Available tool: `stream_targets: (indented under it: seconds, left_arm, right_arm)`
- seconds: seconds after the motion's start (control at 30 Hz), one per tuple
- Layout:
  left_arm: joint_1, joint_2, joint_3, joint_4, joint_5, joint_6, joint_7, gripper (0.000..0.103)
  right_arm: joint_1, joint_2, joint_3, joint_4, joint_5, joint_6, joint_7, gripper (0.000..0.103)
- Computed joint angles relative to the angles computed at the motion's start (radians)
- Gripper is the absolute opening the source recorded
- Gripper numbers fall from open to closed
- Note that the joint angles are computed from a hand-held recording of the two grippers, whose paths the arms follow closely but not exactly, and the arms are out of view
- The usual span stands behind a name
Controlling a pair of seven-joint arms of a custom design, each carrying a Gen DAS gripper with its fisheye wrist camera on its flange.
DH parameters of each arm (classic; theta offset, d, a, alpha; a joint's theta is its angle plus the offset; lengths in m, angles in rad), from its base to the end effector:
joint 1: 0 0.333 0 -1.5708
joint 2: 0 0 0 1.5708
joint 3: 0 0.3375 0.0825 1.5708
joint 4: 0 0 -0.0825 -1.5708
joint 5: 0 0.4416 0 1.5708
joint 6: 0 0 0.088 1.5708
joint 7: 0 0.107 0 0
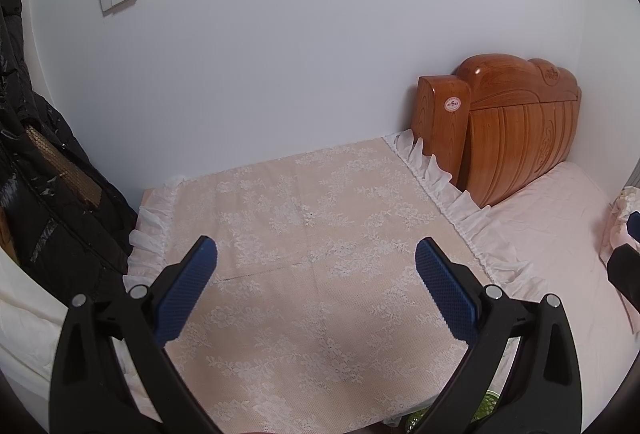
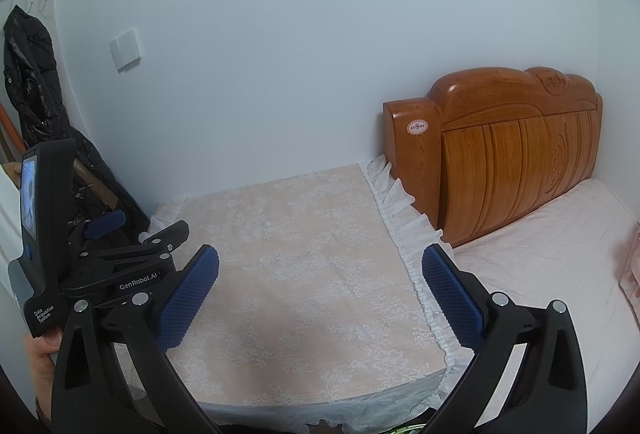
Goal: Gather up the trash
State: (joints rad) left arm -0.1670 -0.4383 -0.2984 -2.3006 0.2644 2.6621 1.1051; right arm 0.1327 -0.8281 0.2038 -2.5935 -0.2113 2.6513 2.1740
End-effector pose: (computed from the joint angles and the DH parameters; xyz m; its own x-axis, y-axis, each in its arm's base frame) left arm 0.4538 -0.2585 0.6014 -0.1914 -0.9807 -0.0402 -0.6557 0.1582 -0.7383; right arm 0.3705 0.1524 0.6093 -0.0624 -0.9912 -0.1170 -0.6058 0.1308 -0.7848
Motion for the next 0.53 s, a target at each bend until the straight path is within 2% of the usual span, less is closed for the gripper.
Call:
stream_targets:
  seconds: [0.53]
  left_arm:
    - [0.000, -0.005, -0.004, -0.009, 0.019, 0.021, 0.004, 0.095]
  right_arm:
    - [0.001, 0.010, 0.006, 0.005, -0.004, -0.006, 0.008, 0.101]
